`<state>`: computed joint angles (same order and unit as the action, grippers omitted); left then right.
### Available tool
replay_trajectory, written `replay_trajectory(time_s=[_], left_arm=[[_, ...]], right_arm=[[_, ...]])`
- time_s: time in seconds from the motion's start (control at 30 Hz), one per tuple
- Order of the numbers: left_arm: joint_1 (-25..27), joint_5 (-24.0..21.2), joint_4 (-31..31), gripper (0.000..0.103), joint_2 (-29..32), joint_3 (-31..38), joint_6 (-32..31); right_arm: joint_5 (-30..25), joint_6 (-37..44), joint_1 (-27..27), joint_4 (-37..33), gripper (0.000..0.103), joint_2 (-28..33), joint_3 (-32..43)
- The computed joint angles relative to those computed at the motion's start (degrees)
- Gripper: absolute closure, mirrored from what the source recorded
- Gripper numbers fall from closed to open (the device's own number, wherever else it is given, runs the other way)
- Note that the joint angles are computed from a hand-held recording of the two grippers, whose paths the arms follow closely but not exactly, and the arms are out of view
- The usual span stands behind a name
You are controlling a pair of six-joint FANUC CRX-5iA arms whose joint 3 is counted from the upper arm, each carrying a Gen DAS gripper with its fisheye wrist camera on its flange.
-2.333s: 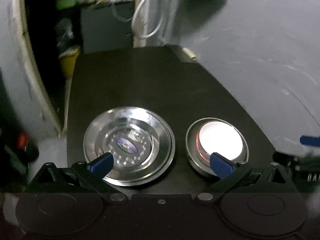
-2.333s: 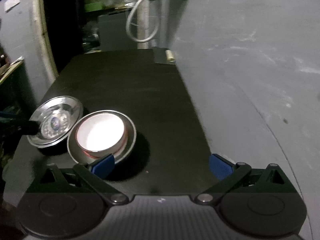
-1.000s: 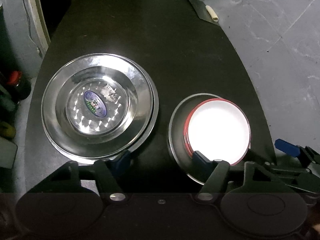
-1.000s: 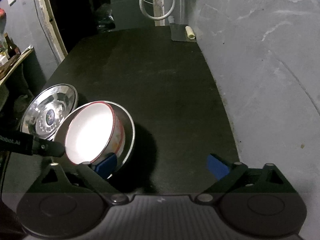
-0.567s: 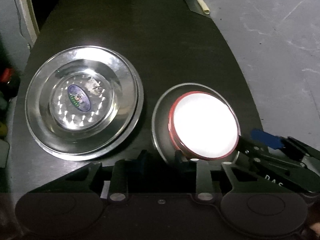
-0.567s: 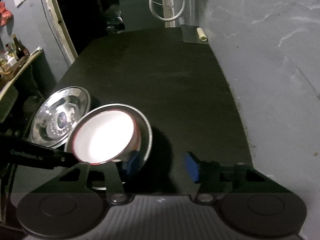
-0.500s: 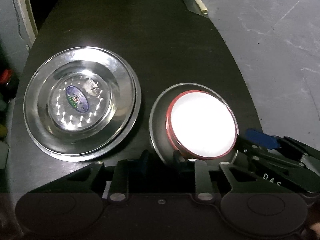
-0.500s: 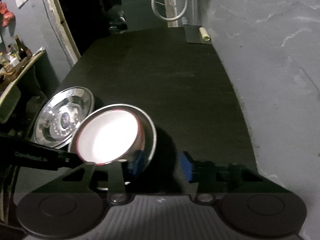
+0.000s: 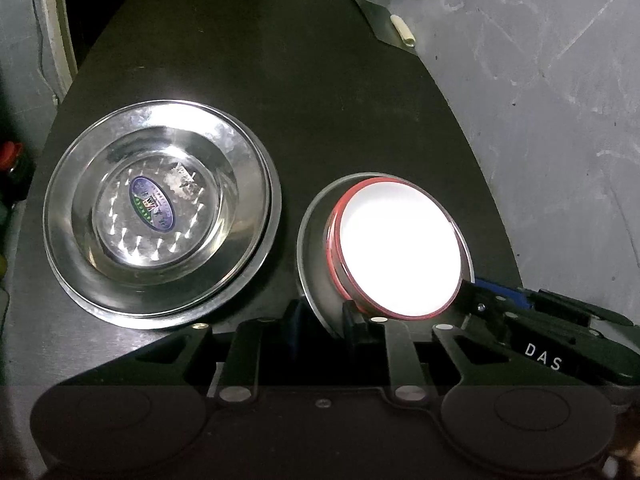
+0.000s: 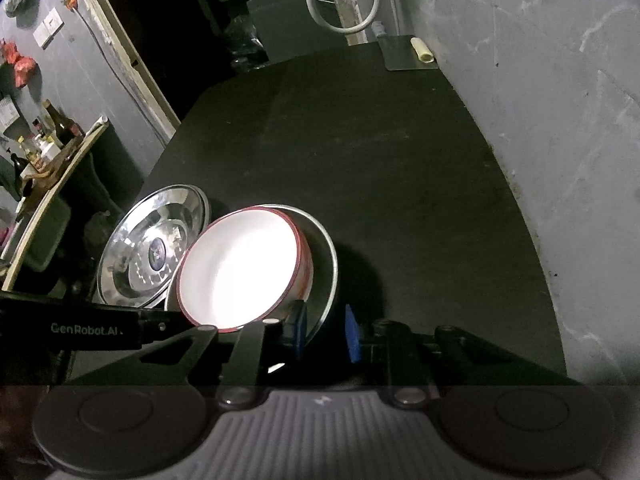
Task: Organize plates and bowls
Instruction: 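Lift the steel bowl stack with both grippers over the labelled steel basin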
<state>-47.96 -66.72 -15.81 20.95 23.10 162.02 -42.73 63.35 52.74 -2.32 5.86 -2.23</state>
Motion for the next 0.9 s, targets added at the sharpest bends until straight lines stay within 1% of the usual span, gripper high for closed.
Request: replay_trajectory(time_s=[0.03,0.17,0.33,0.53,0.9], left_arm=[[-0.07,0.17,-0.3,0.08,-0.16,-0.21,0.47],[-0.35,0.83,-0.78,0.081,-0.72,-0.99,1.68],[-0.56,1.25,-1.61,0.08,-1.36,-1.71,2.19],[-0.68,2.19,-1.94,0.081,-1.63,-2.17,2.97],[-1.37,0.25,-2.98,0.082,-0.34,-0.1,0.81]], right_arm=[[-0.06,0.82,-0.26,-1.26,0.082,-0.02,0.2],[0.4,0.54,-0.2,-1.2,0.083,-0.38,-0.31],[0.21,1.26,-1.14,-3.94,0.081,-0.19,0.4],[1.58,0.79,-0.74,-3.05,0.083,-0.78,-0.83],[2.83,1.1,-0.42,-2.86,0.082,-2.07,-2.53]])
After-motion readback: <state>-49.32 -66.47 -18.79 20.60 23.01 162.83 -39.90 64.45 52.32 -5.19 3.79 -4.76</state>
